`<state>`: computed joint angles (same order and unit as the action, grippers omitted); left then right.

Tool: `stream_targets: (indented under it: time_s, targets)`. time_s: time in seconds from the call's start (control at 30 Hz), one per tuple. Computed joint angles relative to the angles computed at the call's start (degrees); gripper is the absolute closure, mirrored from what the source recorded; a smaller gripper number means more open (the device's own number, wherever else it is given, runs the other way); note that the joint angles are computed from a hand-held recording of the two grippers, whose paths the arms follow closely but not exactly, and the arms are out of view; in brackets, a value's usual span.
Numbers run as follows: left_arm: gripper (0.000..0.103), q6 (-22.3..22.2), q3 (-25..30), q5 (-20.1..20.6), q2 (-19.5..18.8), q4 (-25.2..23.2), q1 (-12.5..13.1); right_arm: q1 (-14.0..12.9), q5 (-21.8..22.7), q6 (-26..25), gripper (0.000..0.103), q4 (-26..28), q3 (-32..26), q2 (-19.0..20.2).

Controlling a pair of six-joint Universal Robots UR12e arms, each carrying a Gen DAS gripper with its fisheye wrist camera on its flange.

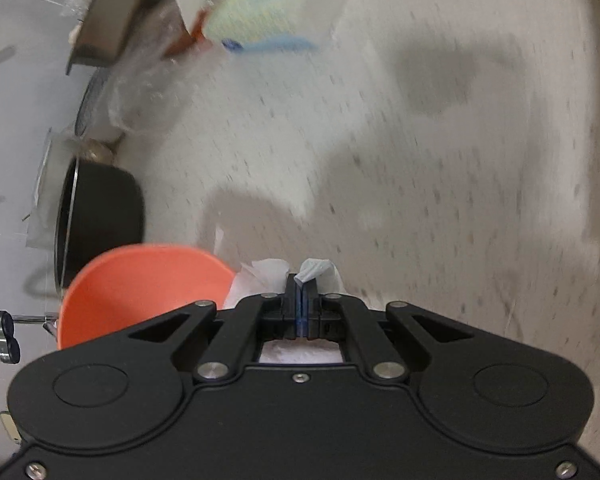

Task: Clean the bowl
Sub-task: 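Hold the bowl by its foot with the left tool while the right tool wipes its outer wall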

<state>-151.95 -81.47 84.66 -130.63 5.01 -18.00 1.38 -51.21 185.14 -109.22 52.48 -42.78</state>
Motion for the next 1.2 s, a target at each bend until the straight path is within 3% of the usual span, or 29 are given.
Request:
stream_targets:
  time_s: [0.2, 0.6, 0.87, 1.1, 1.2]
  targets:
    - [0.066, -11.6, 1.0, -1.1, 1.3, -9.4, 1.0, 0.2, 1.9, 1.4, 0.102, -3.7, 5.6, -2.6]
    - [0.066, -13.0, 5.0, 0.0, 0.9, -17.0, 1.0, 1.0, 3.1, 0.7, 0.101, -11.0, 13.0, -7.8]
    - [0.066, -0.7, 5.4, 1.4, 0.2, -12.2, -0.2, 2.1, 4.2, -3.8, 0.101, -11.5, 13.7, -9.7]
    - [0.066, 16.0, 4.6, 3.7, -0.8, -6.2, -1.3, 3.0, 5.8, -5.9, 0.102, -11.3, 10.2, -8.8]
    - [0.066, 18.7, 4.5, 3.0, -1.0, -5.1, -1.3, 3.1, 5.5, -6.3, 0.102, -11.5, 8.0, -8.0]
